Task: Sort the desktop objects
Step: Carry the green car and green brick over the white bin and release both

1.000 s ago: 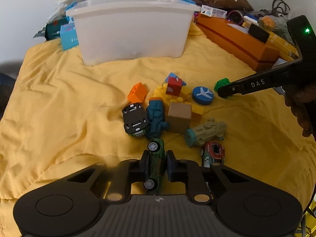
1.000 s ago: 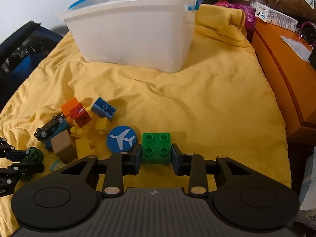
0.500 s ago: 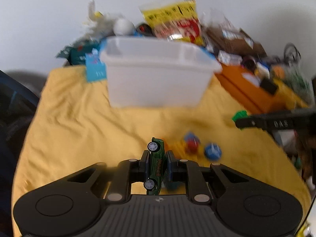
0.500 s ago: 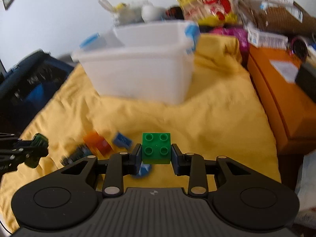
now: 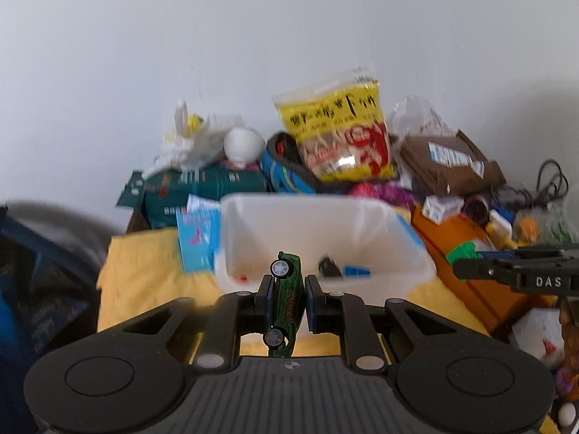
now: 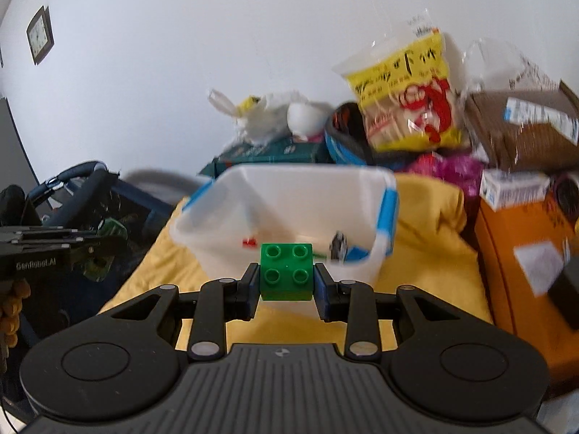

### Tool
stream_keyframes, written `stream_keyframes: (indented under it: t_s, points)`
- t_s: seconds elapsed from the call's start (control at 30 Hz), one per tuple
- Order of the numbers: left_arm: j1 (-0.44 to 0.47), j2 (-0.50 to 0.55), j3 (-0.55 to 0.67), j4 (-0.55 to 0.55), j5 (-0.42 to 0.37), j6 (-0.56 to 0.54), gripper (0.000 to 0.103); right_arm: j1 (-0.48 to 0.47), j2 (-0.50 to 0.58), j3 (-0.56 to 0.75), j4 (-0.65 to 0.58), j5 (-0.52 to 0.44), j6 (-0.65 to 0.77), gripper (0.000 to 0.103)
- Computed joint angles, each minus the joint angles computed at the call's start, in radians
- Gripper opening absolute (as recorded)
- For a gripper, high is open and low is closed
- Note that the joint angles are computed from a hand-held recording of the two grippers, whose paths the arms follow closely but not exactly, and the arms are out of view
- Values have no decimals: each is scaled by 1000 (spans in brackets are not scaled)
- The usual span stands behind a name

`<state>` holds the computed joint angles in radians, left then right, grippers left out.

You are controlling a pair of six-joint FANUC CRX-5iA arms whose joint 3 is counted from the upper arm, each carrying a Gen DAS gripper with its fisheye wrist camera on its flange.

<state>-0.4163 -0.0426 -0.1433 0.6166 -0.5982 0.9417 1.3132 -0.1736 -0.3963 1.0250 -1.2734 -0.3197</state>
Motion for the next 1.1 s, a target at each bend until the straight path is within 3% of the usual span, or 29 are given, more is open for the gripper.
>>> stream_keyframes:
  t_s: [0.27, 0.5, 0.87, 0.93, 0.97, 1.0, 1.07, 1.1]
  points:
    - [3, 146, 242, -62, -104, 80, 20, -117, 5, 77, 4, 56, 152, 34]
    - [-10, 281, 459, -130, -257, 141, 20, -212, 37, 187, -123, 113, 267, 34]
    - [-38, 468, 768, -215, -431, 257, 20, -296, 128, 331, -319, 63, 463, 34]
    - [-47, 512, 843, -242, -484, 282, 25, -311, 139, 346, -348, 64, 479, 35]
    - [-51, 528, 873, -259, -504, 293, 39, -319, 145, 357, -365, 66, 491, 37]
    - [-58, 529, 878, -288, -499, 312, 54, -324, 151, 364, -372, 65, 498, 51]
    - [-68, 508, 844, -340, -455, 339, 59, -317, 162, 356, -334, 47, 486, 63]
    - [-65, 498, 820, -341, -445, 345, 59, -312, 164, 351, -322, 41, 487, 63]
